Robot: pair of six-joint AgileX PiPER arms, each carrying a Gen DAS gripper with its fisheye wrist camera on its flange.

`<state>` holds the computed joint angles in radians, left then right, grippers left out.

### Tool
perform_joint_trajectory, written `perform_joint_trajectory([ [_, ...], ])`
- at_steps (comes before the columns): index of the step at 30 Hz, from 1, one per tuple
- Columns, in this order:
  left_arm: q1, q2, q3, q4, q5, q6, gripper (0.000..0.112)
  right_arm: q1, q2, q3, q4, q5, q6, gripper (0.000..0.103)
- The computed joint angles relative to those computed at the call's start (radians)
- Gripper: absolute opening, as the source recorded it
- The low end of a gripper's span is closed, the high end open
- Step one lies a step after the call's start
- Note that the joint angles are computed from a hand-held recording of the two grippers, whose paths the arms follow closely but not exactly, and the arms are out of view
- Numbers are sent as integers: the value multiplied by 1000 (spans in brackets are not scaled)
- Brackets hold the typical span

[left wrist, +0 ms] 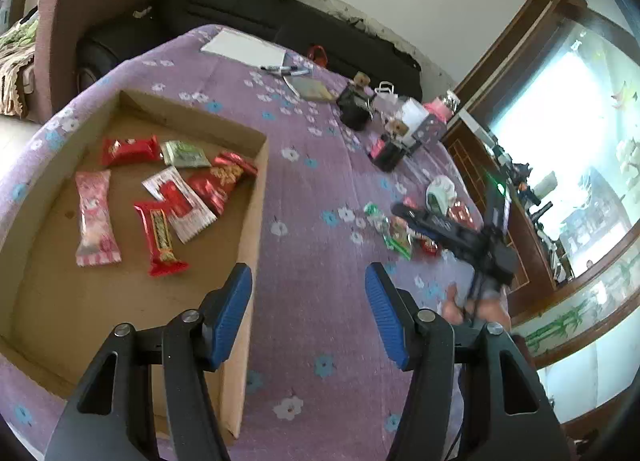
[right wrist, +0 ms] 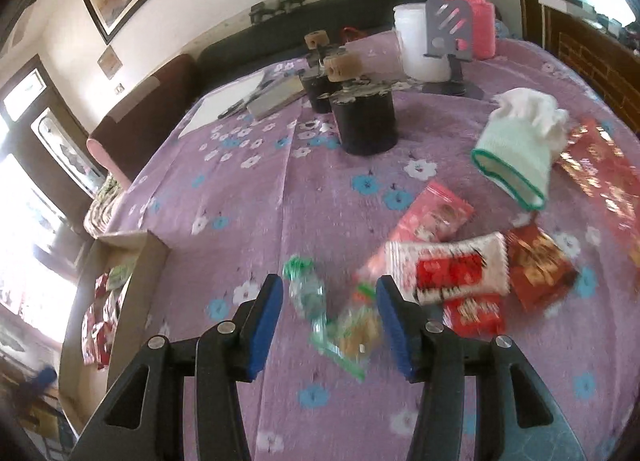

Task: Organize snacks
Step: 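Grasp a green-twist clear candy with the left gripper while the right gripper grasps a zip snack bag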

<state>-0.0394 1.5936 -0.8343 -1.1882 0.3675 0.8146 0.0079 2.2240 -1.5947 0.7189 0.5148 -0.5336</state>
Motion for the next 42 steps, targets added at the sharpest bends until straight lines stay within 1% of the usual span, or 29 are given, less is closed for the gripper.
perform_joint_trajectory([
  [1,-9,-1,3,11,-8,-14,58,5,15,-18,-9,8,11,52],
  [3,-21,-7,8,33,-22,-39,58,13,51,-60,-46,52,41,52],
  [4,-22,-10,11,33,-27,-39,58,14,57,-60,-28,76,17,52],
  [6,-30,-13,15,52,-46,-56,58,11,39,-13,66,123,-88,51],
  [7,-31,-12,15,57,-46,-60,58,2,31,9,128,172,-156,51],
  [8,-31,-7,11,54,-42,-58,58,-17,23,30,202,257,-238,51],
  [9,-32,-5,13,45,-44,-48,58,-34,24,36,236,311,-279,51],
  [10,-34,1,11,39,-45,-41,58,-52,4,74,283,332,-333,49],
  [11,-37,8,10,32,-45,-34,58,-78,-40,138,330,314,-389,49],
  [13,-42,26,3,12,-41,-16,58,-102,-99,216,356,234,-413,50],
  [14,-48,36,-2,11,-42,-18,58,-105,-134,258,339,161,-396,51],
  [16,-66,60,-22,24,-44,-36,58,-101,-175,317,316,57,-385,52],
  [17,-76,70,-33,42,-44,-57,58,-95,-179,327,285,32,-369,52],
  [19,-99,91,-55,82,-42,-101,58,-77,-165,323,243,21,-354,52],
  [21,-127,102,-78,172,-51,-183,58,-42,-154,328,197,-21,-336,52],
  [22,-143,107,-92,236,-56,-240,58,-24,-153,336,191,-50,-337,54],
  [24,-171,116,-122,392,-63,-384,58,17,-165,369,190,-132,-357,57],
  [26,-192,130,-154,530,-64,-512,58,51,-174,399,193,-206,-395,56],
  [27,-197,140,-170,576,-61,-553,58,69,-177,417,188,-252,-413,54],
  [29,-216,179,-225,692,-46,-664,58,104,-189,461,139,-351,-396,45],
  [30,-220,200,-250,725,-36,-694,58,111,-195,470,91,-373,-349,33],
  [32,-239,257,-324,797,-8,-762,58,93,-197,469,84,-365,-330,33],
  [35,-286,360,-466,952,44,-894,58,63,-198,467,-80,-386,-139,33],
  [36,-304,406,-527,986,60,-910,58,54,-195,461,-86,-380,-125,33],
  [40,-367,571,-758,1150,149,-1006,57,-6,-187,438,50,-330,-230,33],
  [42,-393,650,-864,1228,182,-1045,57,-23,-185,432,82,-313,-255,33],
])
